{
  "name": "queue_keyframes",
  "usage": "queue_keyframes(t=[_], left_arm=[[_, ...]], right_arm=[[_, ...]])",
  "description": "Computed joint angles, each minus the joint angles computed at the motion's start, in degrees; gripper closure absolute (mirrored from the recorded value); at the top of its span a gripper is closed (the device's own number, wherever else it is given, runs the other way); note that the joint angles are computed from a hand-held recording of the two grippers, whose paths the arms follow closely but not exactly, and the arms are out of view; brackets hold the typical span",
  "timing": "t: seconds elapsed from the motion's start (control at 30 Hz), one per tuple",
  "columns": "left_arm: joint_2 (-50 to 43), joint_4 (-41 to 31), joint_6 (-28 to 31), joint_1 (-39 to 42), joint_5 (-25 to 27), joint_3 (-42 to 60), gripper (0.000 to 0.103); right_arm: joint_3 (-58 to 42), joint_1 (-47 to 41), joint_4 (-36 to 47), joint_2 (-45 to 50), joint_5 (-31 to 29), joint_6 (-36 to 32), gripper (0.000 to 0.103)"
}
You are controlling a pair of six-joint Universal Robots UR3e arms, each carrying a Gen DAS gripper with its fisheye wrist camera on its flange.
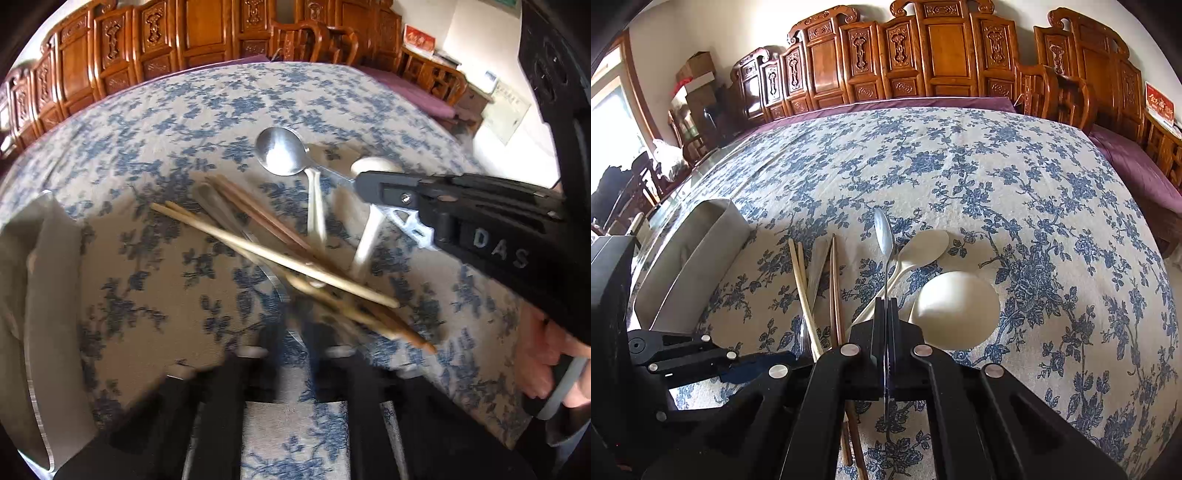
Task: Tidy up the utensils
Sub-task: 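Grasp another silver fork with the left tool while the right tool holds the spoon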
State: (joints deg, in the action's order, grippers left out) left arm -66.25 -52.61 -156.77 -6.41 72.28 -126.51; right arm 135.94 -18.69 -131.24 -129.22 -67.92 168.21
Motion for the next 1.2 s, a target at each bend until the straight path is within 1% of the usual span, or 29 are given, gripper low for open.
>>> queue_keyframes(t=[0.13, 0.27, 0.33, 0.43, 0.47, 0.53, 0.73, 0.83, 0.9, 0.93, 1.0, 1.03, 1.07, 1.2], left_arm=[[2.8, -4.0, 2.7, 2.9, -1.7, 0.1, 0.103], [4.9, -6.9, 3.8, 5.1, -3.0, 0.7, 0.103], [4.9, -6.7, 3.6, 5.1, -2.9, 1.1, 0.103], [2.6, -6.2, 1.3, 4.5, -2.2, 2.5, 0.103], [1.5, -6.9, 1.0, 4.7, -3.1, 3.2, 0.101], [0.1, -6.9, 0.6, 4.7, -4.0, 3.8, 0.082], [-6.1, -1.5, -2.0, 0.2, -1.3, 5.0, 0.081], [-6.9, 0.3, -2.3, -0.5, -1.0, 4.8, 0.081], [-6.8, 0.4, -1.9, -0.1, -1.5, 4.5, 0.085], [-6.7, -0.1, -1.2, 0.6, -2.7, 4.4, 0.091], [-6.6, -0.5, -1.0, 1.0, -3.4, 4.4, 0.092], [-6.4, -0.4, -1.0, 1.1, -3.4, 4.3, 0.094], [-6.3, -0.2, -1.0, 1.1, -3.2, 4.3, 0.103], [-5.1, -1.8, 0.4, 1.4, -2.4, 5.0, 0.103]], right_arm=[[-0.3, 0.8, -0.7, 0.6, -0.3, 0.5, 0.101], [-0.4, 1.9, -1.5, 0.9, -1.0, 1.3, 0.101], [-0.4, 1.9, -1.4, 0.8, -1.2, 1.2, 0.101], [-0.1, 0.8, -0.1, -0.4, -0.6, 0.6, 0.101], [0.0, 0.2, 0.4, -0.9, -0.3, 0.3, 0.101], [0.0, -0.6, 1.2, -1.3, 0.1, -0.1, 0.101], [0.0, -1.6, 2.1, -1.8, 0.9, -0.9, 0.101], [-0.1, -1.9, 2.6, -2.1, 1.3, -1.2, 0.101], [-0.2, -2.0, 2.9, -2.4, 1.5, -1.3, 0.101], [-0.3, -2.0, 2.9, -2.3, 1.6, -1.3, 0.101], [-0.3, -2.1, 3.0, -2.5, 1.7, -1.2, 0.101], [-0.3, -2.0, 3.0, -2.5, 1.7, -1.2, 0.101], [-0.3, -2.0, 3.0, -2.5, 1.7, -1.1, 0.101], [-0.3, -2.0, 2.9, -2.5, 1.8, -1.1, 0.101]])
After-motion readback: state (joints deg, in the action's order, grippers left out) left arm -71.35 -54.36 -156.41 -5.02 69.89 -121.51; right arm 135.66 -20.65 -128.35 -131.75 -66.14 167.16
